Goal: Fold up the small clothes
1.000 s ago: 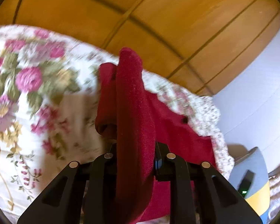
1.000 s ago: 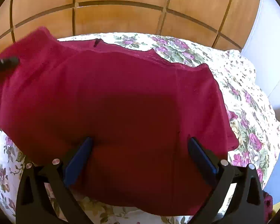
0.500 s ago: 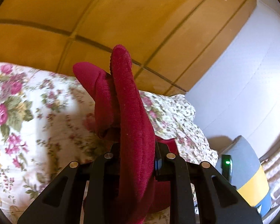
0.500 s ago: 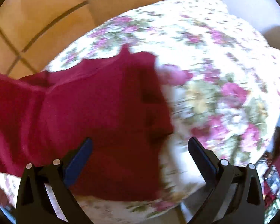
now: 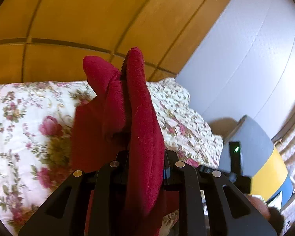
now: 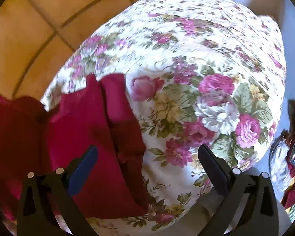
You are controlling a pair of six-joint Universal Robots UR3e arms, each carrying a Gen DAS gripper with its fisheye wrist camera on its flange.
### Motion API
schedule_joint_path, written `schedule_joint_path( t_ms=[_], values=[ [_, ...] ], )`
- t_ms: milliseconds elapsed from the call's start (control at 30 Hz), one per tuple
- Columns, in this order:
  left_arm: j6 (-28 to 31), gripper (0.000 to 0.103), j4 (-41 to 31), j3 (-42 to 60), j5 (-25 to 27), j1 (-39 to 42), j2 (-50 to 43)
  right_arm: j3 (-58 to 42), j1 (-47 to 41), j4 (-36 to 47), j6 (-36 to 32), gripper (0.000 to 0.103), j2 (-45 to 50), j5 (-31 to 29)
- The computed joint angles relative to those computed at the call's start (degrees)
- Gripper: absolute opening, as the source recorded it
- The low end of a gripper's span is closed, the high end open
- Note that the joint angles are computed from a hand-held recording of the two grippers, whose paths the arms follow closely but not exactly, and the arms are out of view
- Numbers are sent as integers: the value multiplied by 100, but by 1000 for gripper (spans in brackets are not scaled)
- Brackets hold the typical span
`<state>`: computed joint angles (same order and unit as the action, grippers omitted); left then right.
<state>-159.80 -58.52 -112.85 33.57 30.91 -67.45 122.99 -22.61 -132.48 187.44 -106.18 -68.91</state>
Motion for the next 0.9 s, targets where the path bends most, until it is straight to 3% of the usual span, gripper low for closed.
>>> schedule_joint_path(
  t_ms=[200, 367, 533, 567, 633, 700, 767, 900],
  values=[
    [-817, 20, 1604, -84, 1013, -1272, -733, -6, -666, 508, -50, 101, -232, 571],
    [-1235, 20, 2439, 0, 1926, -2207, -1382, 59, -1017, 690, -1, 101, -455, 720],
    [-1681, 21, 3179, 371, 3295, -3392, -2271, 93, -1095, 691, 135, 101, -464, 674],
    [-1713, 27, 3262, 436, 3502, -3582, -2404, 97, -1106, 691, 131, 101, -452, 690],
    [-1717, 48, 3385, 400, 3418, -3749, -2498, 100, -1149, 746, 84, 101, -444, 752],
    [-1644, 75, 3682, -108, 2567, -3519, -2223, 119, -1194, 780, 68, 101, -459, 805],
    [-1502, 81, 4021, -675, 2194, -3299, -1800, 139, -1243, 800, 90, 101, -513, 814],
    [-1194, 81, 4549, -1937, 1705, -2484, -523, 161, -1300, 875, 135, 101, -581, 925]
  ],
)
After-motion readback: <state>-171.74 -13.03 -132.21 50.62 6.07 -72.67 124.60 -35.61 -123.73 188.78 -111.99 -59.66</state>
